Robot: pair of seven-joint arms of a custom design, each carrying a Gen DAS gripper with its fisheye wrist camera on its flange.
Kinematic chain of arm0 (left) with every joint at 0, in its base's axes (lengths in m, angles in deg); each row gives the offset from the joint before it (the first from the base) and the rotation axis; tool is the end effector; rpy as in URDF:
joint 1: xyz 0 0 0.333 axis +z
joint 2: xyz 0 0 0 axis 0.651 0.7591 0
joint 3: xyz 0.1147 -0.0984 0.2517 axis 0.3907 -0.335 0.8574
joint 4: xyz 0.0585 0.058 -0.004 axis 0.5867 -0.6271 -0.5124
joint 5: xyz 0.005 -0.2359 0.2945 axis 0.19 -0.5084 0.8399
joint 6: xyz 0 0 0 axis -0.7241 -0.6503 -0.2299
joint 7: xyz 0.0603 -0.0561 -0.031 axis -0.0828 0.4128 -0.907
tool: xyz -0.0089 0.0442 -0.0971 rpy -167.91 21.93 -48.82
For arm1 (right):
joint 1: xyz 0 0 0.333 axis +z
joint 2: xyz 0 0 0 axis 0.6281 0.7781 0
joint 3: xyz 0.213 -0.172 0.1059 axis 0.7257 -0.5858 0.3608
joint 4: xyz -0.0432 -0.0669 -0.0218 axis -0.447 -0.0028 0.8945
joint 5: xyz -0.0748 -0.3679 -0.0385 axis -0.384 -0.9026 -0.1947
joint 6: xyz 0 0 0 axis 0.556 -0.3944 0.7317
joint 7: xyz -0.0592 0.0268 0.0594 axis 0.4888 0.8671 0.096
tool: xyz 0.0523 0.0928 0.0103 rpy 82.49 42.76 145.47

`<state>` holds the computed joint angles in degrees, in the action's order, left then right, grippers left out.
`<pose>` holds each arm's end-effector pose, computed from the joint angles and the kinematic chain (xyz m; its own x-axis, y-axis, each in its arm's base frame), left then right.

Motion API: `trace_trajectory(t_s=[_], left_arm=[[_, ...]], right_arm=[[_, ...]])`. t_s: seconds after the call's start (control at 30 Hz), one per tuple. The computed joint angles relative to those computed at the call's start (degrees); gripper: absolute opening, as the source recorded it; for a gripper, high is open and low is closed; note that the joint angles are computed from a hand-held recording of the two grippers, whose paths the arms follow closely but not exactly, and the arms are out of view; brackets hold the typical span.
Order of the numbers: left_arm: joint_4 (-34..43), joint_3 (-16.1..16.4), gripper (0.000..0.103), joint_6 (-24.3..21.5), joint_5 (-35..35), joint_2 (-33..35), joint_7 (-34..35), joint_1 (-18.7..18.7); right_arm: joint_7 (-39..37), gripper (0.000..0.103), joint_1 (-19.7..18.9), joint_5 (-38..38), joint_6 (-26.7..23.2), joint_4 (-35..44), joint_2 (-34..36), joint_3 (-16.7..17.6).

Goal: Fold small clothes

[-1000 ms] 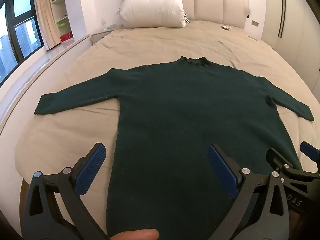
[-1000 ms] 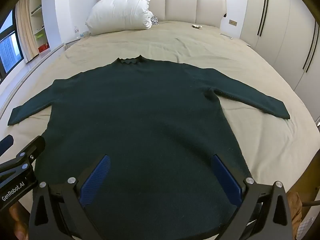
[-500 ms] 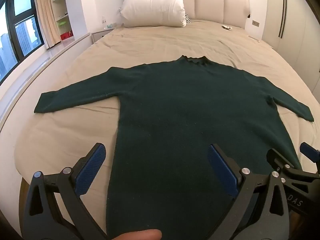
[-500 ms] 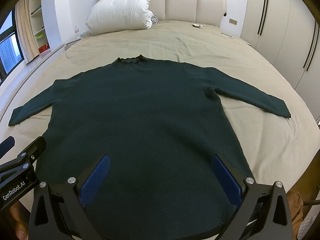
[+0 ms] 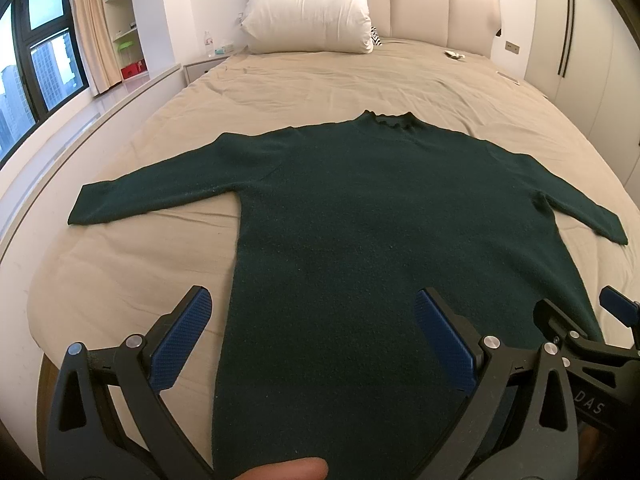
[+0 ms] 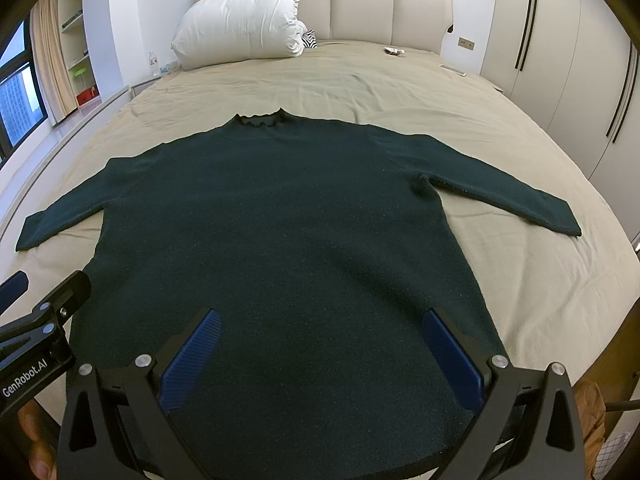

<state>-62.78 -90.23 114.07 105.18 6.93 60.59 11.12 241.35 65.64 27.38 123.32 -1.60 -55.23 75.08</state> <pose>0.6313 -0.3876 0.5980 -0.2357 -0.9711 -0.0364 -0.7244 0.2005 -0.6596 0.5858 0.2697 0.5921 -0.4642 -0.8854 0.0250 -0.6684 0.3317 -0.6657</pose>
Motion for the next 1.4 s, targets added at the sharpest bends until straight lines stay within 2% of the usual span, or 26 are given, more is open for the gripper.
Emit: trace_trajectory(t_s=[0.67,1.1,1.23,1.4], left_arm=[[-0.20,-0.36,0.103,-0.04,-1.34,0.04,0.19,0.73],[3.35,-0.29,0.103,-1.66,-3.30,2.58,0.42,1.36],[0.70,-2.34,0.103,0.30,-7.75,1.52,1.06,4.25],[-4.13,-6.86,0.103,5.87,-19.51,0.21,4.15,11.56]], right_arm=[[-1.09,0.103,0.56,0.53,-1.17,2.03,1.55,-0.13],[-2.83,0.103,1.18,1.44,-2.38,4.66,3.41,-0.78],[-3.85,0.103,1.34,1.89,-2.49,6.18,4.56,-1.00],[-6.15,0.103,1.61,2.90,-2.76,10.07,7.41,-1.69]])
